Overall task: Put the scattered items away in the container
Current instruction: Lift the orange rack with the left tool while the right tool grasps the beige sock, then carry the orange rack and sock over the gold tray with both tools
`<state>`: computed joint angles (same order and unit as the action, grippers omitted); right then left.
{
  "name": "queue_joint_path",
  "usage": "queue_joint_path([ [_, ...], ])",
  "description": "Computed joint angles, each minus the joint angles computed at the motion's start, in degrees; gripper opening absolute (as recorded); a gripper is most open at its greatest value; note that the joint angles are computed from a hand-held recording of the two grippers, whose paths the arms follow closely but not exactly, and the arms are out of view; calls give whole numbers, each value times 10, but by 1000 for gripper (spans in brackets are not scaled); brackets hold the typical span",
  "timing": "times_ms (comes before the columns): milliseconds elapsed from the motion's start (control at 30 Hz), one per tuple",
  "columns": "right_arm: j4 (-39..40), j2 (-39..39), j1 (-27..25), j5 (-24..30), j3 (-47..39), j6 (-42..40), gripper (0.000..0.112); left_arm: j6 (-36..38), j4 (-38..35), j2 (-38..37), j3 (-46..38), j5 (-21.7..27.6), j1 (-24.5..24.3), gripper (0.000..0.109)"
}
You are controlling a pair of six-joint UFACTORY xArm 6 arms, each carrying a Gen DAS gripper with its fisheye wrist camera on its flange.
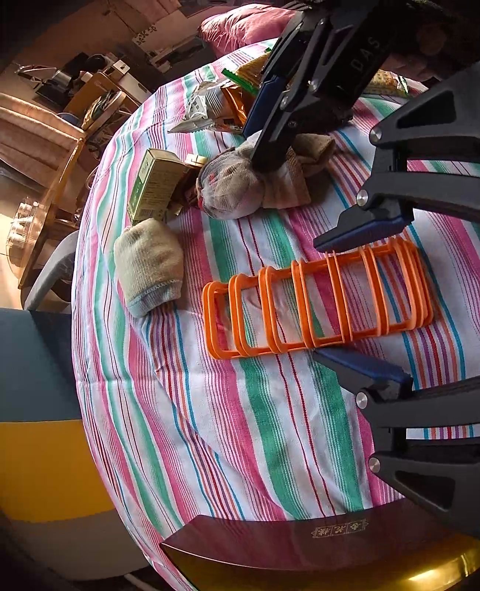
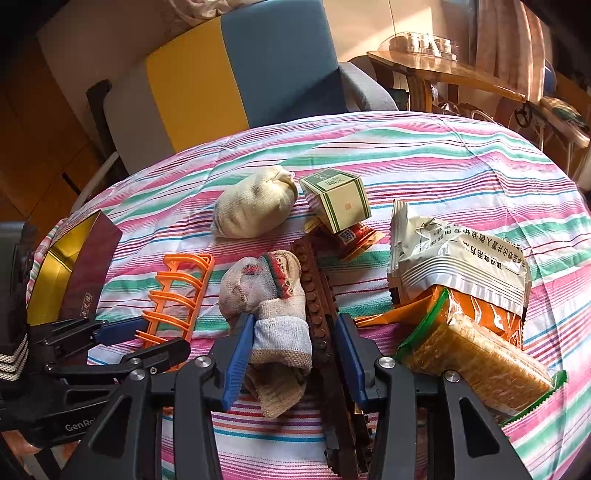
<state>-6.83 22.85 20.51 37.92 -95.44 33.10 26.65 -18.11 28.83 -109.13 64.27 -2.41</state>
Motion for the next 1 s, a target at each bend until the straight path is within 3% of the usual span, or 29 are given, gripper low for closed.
queue_joint_path([
  [200,1,15,8,19,-29,-30,49,12,-23,-42,55,-11,21,53],
  [467,-8,73,24,85,-127,-52,58,28,-42,-95,129,-21,45,53],
  [500,-15,79,27,93,-136,-48,57,31,-44,-102,139,-23,47,53],
  [567,-36,84,33,112,-149,-42,33,38,-49,-115,158,-26,52,53],
  [600,-40,82,35,115,-148,-38,30,42,-52,-122,167,-28,55,53],
  [800,-47,1,53,58,-50,-15,27,75,-66,-164,217,-40,64,53],
  [1000,-43,-64,76,43,45,12,27,90,-62,-160,218,-35,63,54],
])
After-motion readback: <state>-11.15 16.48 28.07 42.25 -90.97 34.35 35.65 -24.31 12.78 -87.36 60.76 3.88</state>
